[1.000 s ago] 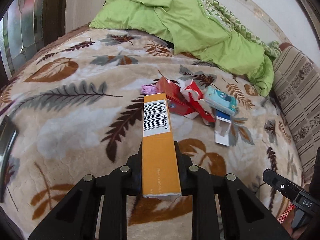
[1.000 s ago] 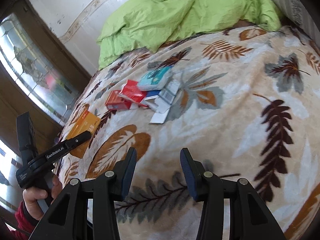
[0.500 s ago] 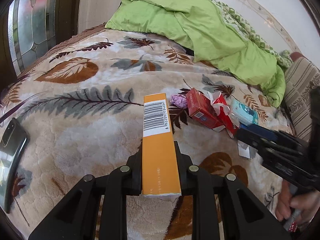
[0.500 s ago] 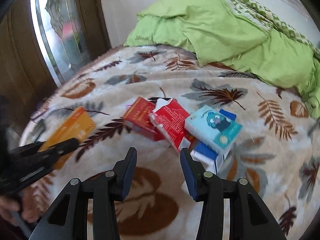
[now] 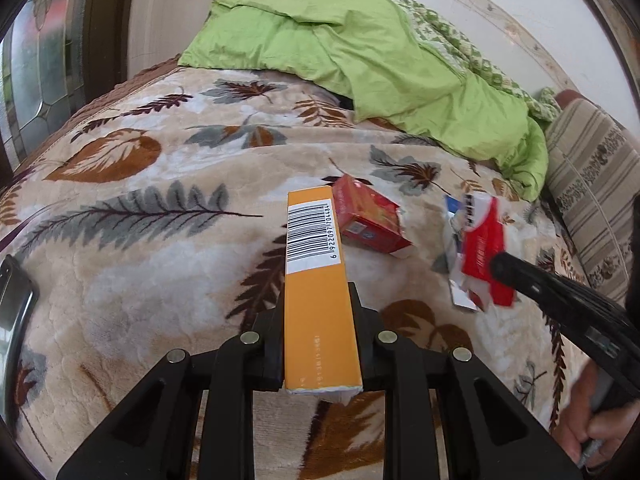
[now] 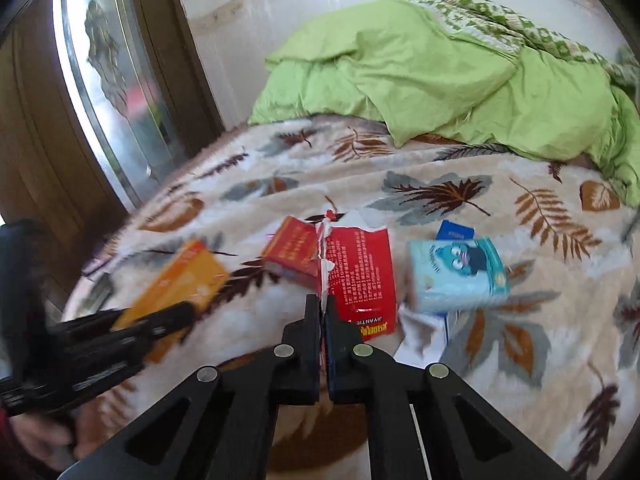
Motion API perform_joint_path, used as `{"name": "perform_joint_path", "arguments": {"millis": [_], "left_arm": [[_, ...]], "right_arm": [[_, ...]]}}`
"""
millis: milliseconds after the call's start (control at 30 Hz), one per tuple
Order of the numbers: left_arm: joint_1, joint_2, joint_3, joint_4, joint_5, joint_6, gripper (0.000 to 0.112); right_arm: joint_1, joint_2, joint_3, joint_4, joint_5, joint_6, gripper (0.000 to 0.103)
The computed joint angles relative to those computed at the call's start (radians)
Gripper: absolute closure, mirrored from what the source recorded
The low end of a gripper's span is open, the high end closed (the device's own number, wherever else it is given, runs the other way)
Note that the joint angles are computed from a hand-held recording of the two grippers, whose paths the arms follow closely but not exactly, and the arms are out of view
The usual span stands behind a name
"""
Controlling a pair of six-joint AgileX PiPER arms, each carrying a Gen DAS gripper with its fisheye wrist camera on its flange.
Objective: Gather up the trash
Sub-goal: 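Grasp the red snack bag with the right tool while the left tool holds the orange box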
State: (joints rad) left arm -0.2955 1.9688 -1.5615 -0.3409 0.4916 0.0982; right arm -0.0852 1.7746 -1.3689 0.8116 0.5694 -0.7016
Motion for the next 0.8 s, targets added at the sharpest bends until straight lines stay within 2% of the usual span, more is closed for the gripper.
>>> {"name": "perform_joint_path", "arguments": {"millis": [133,267,367,567,633,700,767,800], "left_arm": [[-0.018,-0.019,0.028,-0.048,0.0,0.08,0.09],[-0.023,-0.043,0.065,-0.15,0.033,0.182,0.09],[-0.038,-0.066,0.097,-0.155,0.028,0.184,0.09],[-0.056,-0.066,0.104,-0.108,0.023,0.155,0.09],[-0.048,-0.059,0.099,-0.122,0.031,0.163,0.09],[-0.043,-0.053,0.094,-0.124,0.038,0.164,0.09],[-0.04,-0.051,0.091,-0.134,0.04,0.173,0.09],[-0.038,-0.05,0.092,-0.142,0.038,0.182,0.09]], "right_arm": [[-0.051,-0.154,0.185,0.105,0.047,-0.106,0.101],[-0.015,-0.25,0.32,-0.018,-0.04,-0.038,0.101],[0.012,-0.225,0.318,-0.142,-0.062,0.078,0.1],[0.017,-0.166,0.28,-0.146,-0.059,0.045,0.099],[-0.011,-0.171,0.284,-0.027,-0.026,-0.066,0.098],[-0.04,-0.188,0.306,0.103,-0.01,-0.182,0.091],[-0.047,-0.203,0.317,0.123,-0.046,-0.187,0.084],[-0.043,-0.193,0.305,0.072,-0.066,-0.133,0.083]]}}
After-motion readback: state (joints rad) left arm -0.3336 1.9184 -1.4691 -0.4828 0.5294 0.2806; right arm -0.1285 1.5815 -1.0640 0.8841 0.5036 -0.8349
